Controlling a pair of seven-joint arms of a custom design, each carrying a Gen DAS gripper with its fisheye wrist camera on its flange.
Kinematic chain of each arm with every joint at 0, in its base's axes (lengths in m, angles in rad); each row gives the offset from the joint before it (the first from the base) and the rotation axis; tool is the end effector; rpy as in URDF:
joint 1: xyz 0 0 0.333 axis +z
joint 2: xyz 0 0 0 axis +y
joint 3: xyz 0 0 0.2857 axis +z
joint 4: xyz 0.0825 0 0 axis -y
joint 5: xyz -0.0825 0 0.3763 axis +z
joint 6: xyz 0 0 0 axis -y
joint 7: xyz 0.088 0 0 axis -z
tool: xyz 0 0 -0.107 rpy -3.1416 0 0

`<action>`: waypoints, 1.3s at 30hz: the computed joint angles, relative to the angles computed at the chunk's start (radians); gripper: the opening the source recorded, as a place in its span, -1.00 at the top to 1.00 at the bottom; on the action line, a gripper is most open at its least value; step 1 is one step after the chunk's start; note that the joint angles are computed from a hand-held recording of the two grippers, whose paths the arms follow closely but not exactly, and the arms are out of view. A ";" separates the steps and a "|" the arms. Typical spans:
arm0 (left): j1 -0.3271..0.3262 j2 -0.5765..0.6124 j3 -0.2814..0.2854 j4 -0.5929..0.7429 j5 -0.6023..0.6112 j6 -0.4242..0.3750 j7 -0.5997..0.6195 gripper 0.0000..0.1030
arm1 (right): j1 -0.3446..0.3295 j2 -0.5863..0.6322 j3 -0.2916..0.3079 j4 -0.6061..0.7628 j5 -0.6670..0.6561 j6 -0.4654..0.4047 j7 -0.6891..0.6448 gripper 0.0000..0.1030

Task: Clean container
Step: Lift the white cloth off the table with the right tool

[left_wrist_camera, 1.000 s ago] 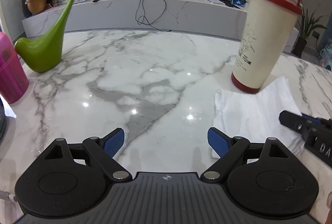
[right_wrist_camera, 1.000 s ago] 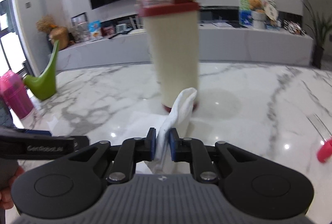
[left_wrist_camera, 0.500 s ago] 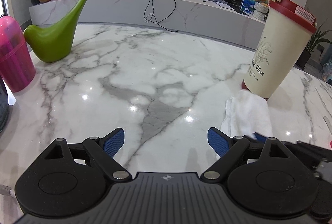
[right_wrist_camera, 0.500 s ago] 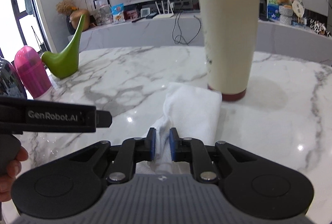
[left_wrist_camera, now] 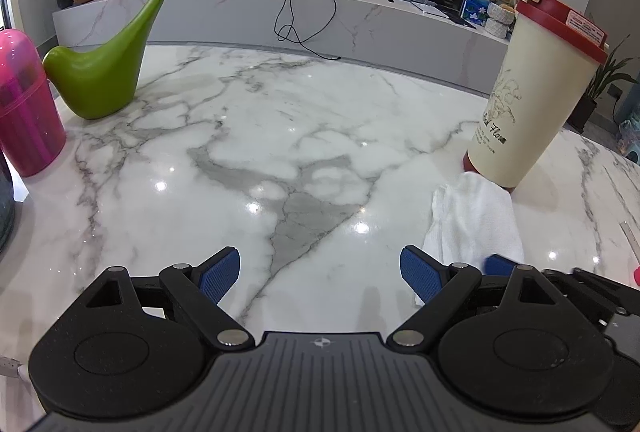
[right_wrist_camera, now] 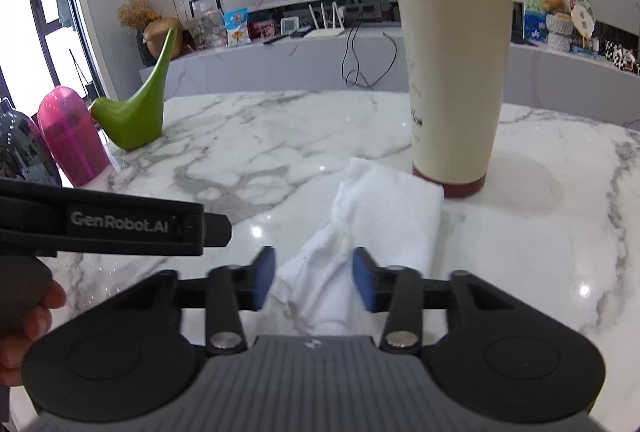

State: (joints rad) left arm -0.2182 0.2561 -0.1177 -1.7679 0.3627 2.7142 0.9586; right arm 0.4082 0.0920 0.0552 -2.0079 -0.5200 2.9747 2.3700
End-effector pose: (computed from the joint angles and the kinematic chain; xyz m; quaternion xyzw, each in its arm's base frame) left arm 0.6224 -0.2237 0.4708 -0.6660 0.6568 -0.2845 0.2101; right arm 0.5297 0.3020 0.4825 -0.6786 0.5922 -0.2051 0.3830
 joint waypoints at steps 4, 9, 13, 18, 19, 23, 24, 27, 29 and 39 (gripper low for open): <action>-0.009 0.003 0.008 0.004 0.023 -0.001 -0.030 -0.71 | 0.000 -0.026 -0.013 -0.015 -0.079 0.007 0.065 0.04; -0.009 0.010 -0.001 0.007 0.010 0.022 -0.033 -0.71 | -0.032 -0.079 -0.026 -0.029 -0.405 0.000 0.388 0.04; -0.008 0.020 -0.019 0.008 -0.030 0.059 0.006 -0.71 | -0.077 -0.103 0.006 -0.037 -0.460 -0.089 0.499 0.04; -0.025 0.046 -0.029 0.036 -0.060 0.053 0.060 -0.71 | -0.106 -0.084 0.016 -0.050 -0.311 -0.077 0.430 0.04; -0.029 0.052 -0.030 0.043 -0.064 0.046 0.069 -0.71 | -0.107 -0.079 0.017 -0.047 -0.300 -0.077 0.422 0.04; -0.045 0.073 -0.023 0.074 -0.065 -0.010 0.085 -0.66 | -0.104 -0.062 0.013 -0.044 -0.246 -0.070 0.399 0.04; -0.046 0.077 -0.022 0.079 -0.068 -0.024 0.089 -0.65 | -0.104 -0.059 0.011 -0.046 -0.228 -0.061 0.390 0.04; -0.044 0.086 -0.023 0.093 -0.079 -0.063 0.104 -0.65 | -0.099 -0.044 0.007 -0.045 -0.176 -0.039 0.359 0.04; -0.038 0.089 -0.026 0.095 -0.092 -0.080 0.117 -0.65 | -0.094 -0.032 0.004 -0.043 -0.138 -0.023 0.338 0.04; -0.047 0.075 -0.007 0.078 -0.025 -0.106 0.153 -0.65 | -0.031 0.035 -0.022 -0.010 0.064 0.044 0.200 0.09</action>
